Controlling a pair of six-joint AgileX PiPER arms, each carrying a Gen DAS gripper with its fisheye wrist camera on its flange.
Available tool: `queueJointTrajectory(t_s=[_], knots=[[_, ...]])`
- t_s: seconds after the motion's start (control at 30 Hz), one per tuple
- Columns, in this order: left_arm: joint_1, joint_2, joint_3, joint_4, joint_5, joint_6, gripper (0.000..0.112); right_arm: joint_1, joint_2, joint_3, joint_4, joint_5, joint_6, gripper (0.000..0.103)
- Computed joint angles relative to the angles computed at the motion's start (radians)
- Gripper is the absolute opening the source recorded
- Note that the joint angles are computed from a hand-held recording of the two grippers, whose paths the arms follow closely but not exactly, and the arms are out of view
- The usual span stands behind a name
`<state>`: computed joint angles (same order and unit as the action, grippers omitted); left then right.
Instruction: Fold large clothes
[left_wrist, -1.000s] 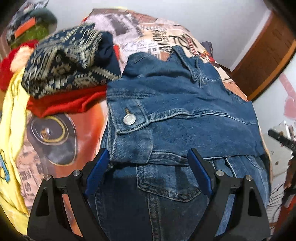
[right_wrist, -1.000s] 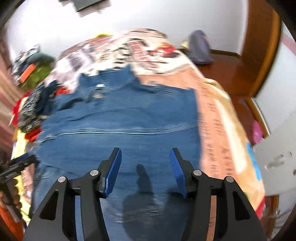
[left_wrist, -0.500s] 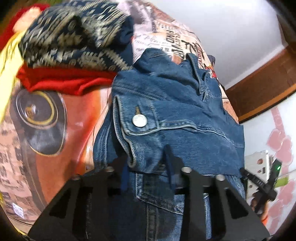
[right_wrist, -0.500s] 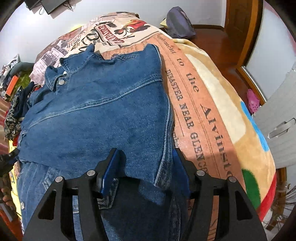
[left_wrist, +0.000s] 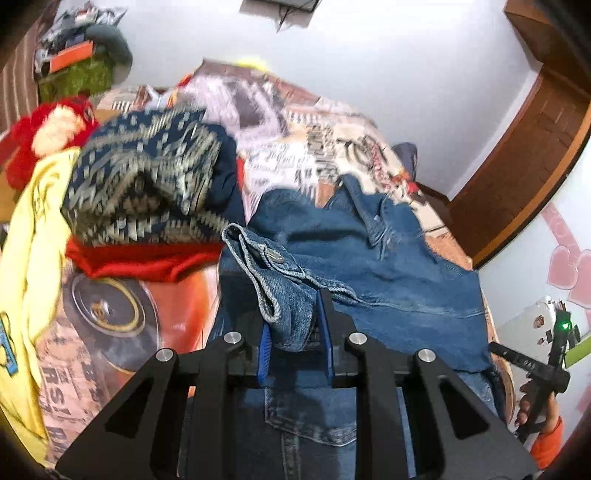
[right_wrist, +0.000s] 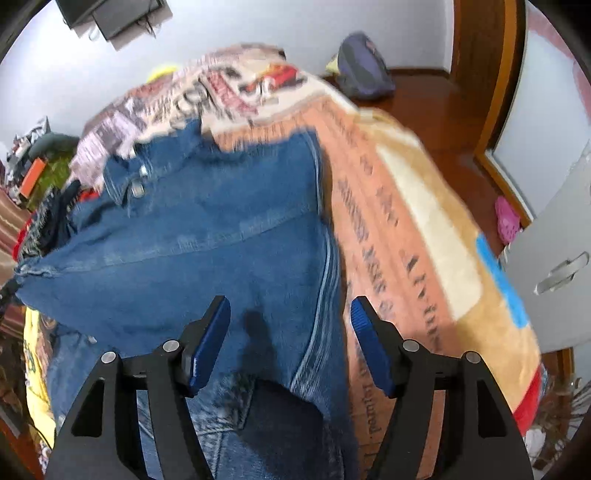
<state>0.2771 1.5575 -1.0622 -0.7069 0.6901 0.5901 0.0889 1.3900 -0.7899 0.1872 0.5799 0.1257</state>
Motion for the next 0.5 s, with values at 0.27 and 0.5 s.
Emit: queueJointTrajectory(t_s=[0.27, 0.5], knots=[[-0.016, 0.122, 0.044, 0.136, -0.034, -0.051, 0.046, -0.015, 0.032, 0.024, 0.046, 0.014, -0.028, 0.065], [0.020, 0.098, -0.017, 0.183, 0.063, -0.069, 0.052, -0.029, -0.017, -0.005, -0.009, 0.062, 0.013, 0.065]])
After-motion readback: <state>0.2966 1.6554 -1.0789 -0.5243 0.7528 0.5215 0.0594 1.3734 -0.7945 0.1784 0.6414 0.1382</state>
